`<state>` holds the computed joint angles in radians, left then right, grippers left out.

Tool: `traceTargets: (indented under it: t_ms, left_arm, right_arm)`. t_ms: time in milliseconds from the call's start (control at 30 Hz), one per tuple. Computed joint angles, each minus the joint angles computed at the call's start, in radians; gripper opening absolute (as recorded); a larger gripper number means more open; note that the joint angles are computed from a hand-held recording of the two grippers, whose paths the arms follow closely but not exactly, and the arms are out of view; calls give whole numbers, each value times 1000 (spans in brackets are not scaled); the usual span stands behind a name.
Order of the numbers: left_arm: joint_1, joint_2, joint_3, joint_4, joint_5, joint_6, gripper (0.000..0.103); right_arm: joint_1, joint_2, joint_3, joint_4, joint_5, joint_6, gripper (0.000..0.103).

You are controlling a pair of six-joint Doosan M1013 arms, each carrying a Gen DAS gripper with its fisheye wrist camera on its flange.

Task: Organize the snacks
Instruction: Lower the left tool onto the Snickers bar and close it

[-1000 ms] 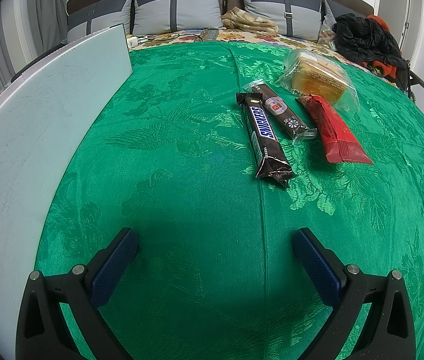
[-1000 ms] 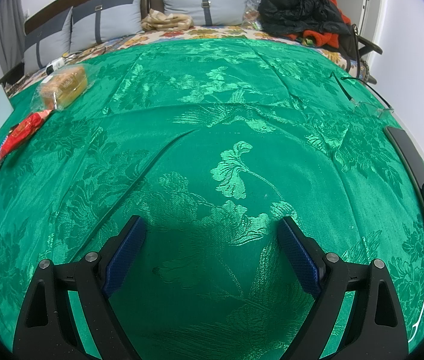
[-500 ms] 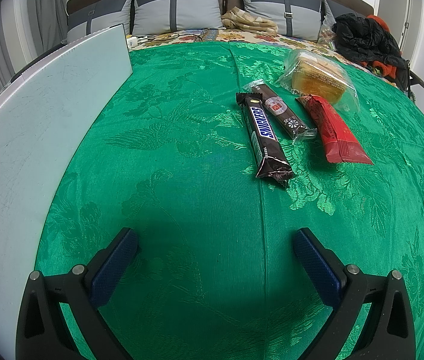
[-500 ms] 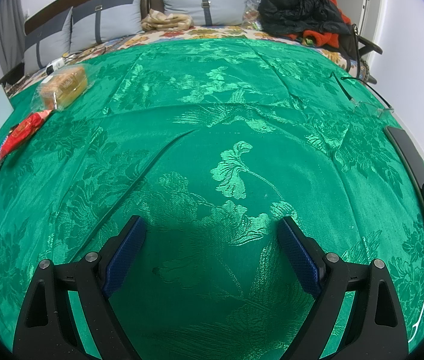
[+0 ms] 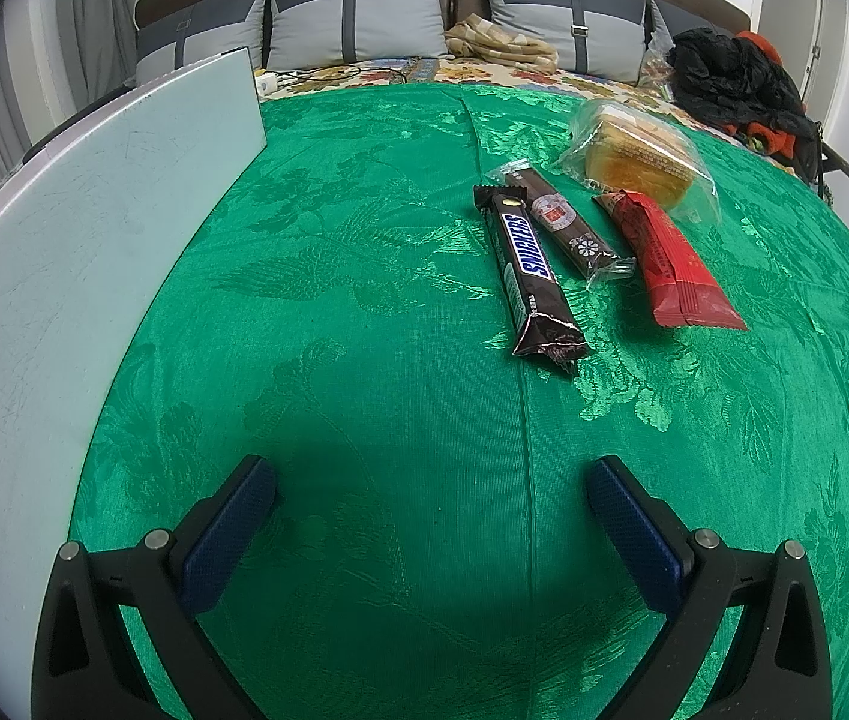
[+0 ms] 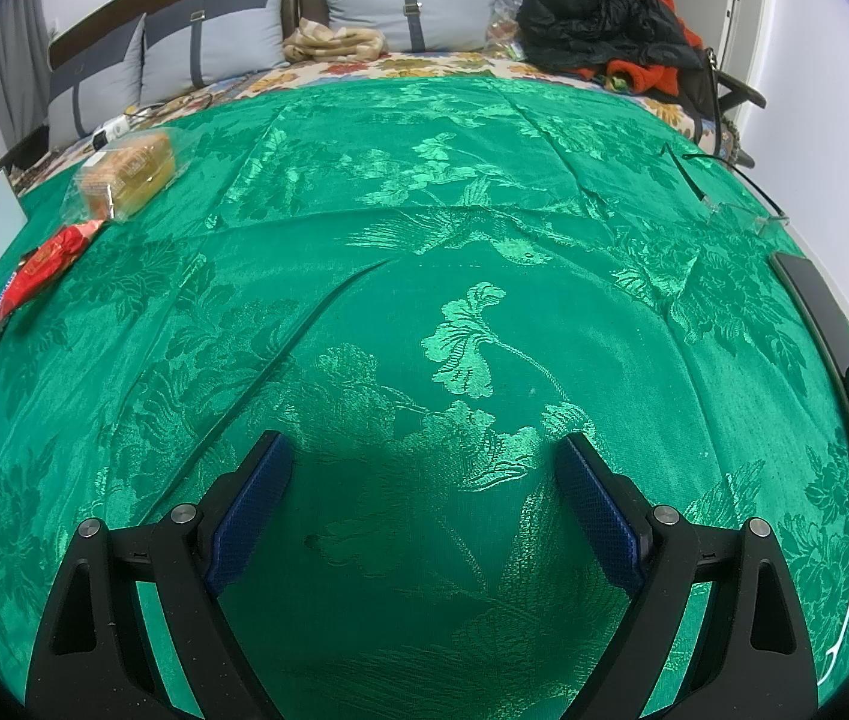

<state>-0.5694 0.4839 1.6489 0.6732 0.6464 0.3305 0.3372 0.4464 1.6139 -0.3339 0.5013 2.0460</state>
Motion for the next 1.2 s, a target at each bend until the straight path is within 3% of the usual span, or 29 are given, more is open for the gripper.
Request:
traceTargets:
  t_ms: [100,133,267,400,500,567,633,700,733,767,933,1067,1200]
  left_arm:
    - [31,12,-71,-270,90,240,103]
    - [37,8,-77,-292,88,244,102]
    - [57,-35,-67,-143,-41,31,103]
    - [103,29,-165,-368,-21,230,102]
    - [100,87,-229,-401,59,328,95]
    - [96,115,-253,-407,98,361,79]
    - [84,117,-242,-337,79,336,73]
    - [75,118,-240,-297,85,346,57]
    - [68,120,-241,-268,97,349,31]
    - [65,117,-237,-263,100,360,17]
    - [68,75,-173,-306,60,392,17]
    - [56,0,-58,-354,-6,377,17]
    - [42,-46,3,-396,-16,420,20]
  right_arm:
    - [0,0,0,-1,0,1,92]
    - [0,0,0,-1,0,1,92]
    - [0,0,0,3,0,-3,93]
    - [0,0,0,1,0,-1,93]
    - [0,0,0,1,0,0,93]
    - [0,0,0,1,0,-1,93]
    - [0,-1,1,1,0,-1,93]
    - [0,-1,1,2,0,-1,93]
    - [0,-1,0,3,1,-2,93]
    - [0,-1,0,3,1,-2,93]
    - [0,-1,0,4,1,-2,93]
    - [0,-1,0,4,1,-3,93]
    - [0,-1,0,4,1,-3,93]
